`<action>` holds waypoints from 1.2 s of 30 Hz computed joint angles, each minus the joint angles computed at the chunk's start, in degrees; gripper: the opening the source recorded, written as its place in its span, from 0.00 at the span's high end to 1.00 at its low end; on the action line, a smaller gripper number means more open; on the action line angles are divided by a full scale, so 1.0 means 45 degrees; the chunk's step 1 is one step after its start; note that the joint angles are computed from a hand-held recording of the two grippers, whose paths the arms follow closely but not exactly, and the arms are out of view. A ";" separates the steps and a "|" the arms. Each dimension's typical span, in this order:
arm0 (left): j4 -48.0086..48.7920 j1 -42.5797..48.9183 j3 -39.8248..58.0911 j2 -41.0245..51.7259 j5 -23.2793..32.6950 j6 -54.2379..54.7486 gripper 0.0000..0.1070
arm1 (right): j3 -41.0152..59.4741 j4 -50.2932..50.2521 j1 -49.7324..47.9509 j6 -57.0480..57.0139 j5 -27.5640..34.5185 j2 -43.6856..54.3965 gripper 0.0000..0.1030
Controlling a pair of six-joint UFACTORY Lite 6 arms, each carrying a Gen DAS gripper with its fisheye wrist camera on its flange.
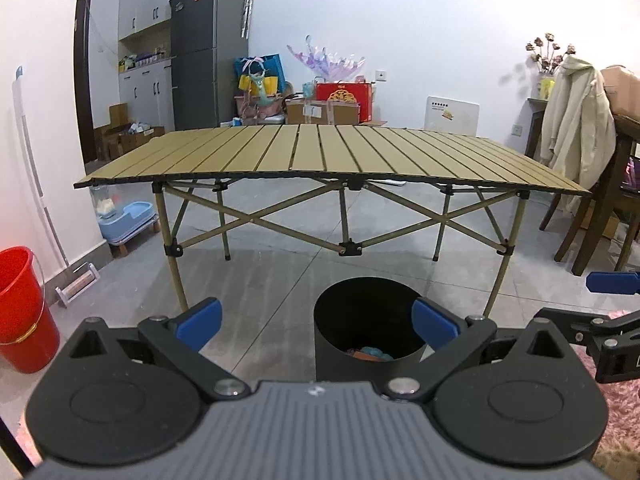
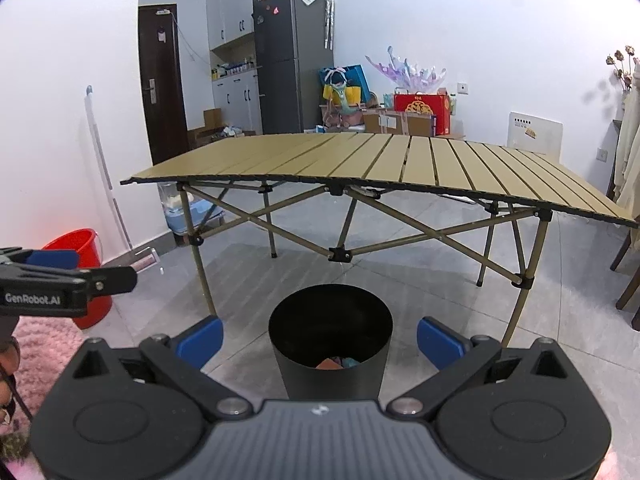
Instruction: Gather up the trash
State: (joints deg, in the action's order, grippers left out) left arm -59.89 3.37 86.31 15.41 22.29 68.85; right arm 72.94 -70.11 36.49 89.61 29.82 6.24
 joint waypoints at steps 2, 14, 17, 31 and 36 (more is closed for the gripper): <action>-0.0242 0.0009 -0.0184 -0.0165 0.0022 0.0258 0.04 | -0.0062 -0.0090 0.0191 0.0096 0.0158 -0.0101 0.00; -0.0418 0.0011 -0.0452 -0.0452 0.0055 0.0447 0.04 | -0.0235 -0.0192 0.0478 0.0271 0.0458 -0.0385 0.00; -0.0504 0.0038 -0.0564 -0.0582 0.0112 0.0565 0.04 | -0.0133 -0.0237 0.0509 0.0324 0.0512 -0.0307 0.00; -0.0447 0.0063 -0.0621 -0.0657 0.0186 0.0535 0.04 | -0.0137 -0.0223 0.0570 0.0339 0.0581 -0.0330 0.00; -0.0426 0.0061 -0.0631 -0.0670 0.0192 0.0508 0.04 | -0.0164 -0.0201 0.0597 0.0347 0.0610 -0.0362 0.00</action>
